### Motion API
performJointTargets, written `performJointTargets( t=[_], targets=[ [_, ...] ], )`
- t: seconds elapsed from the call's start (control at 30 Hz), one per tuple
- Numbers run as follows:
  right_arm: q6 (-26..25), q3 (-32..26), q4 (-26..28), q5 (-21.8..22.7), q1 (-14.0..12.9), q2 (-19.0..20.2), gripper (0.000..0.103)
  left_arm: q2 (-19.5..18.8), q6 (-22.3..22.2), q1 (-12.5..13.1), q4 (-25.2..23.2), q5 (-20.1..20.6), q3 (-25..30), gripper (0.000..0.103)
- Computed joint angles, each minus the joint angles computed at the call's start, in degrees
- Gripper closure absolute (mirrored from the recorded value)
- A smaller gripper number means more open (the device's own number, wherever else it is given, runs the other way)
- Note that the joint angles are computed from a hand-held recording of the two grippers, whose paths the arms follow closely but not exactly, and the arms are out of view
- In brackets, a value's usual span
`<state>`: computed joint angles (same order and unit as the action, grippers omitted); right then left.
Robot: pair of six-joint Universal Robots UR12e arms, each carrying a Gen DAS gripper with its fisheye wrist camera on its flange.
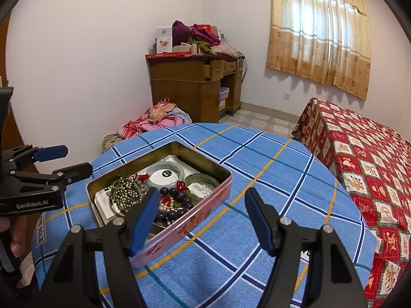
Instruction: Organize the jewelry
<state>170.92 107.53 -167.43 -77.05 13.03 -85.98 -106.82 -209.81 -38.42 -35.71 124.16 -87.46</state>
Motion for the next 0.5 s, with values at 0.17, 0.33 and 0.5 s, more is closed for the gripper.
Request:
performJointTargets(
  t=[0.17, 0.33, 0.5],
  targets=[
    [0.1, 0.0, 0.0, 0.0, 0.0, 0.1, 0.032, 0.0, 0.1, 0.0, 0.0, -0.1, 0.0, 0.027],
    [0.1, 0.1, 0.0, -0.1, 0.1, 0.0, 0.032, 0.0, 0.0, 0.0, 0.0, -0.1, 0.0, 0.027],
    [0.1, 0.1, 0.0, -0.1, 0.1, 0.0, 0.032, -0.1, -0.2, 0.0, -0.2, 0.0, 0.1, 0.027]
  ],
)
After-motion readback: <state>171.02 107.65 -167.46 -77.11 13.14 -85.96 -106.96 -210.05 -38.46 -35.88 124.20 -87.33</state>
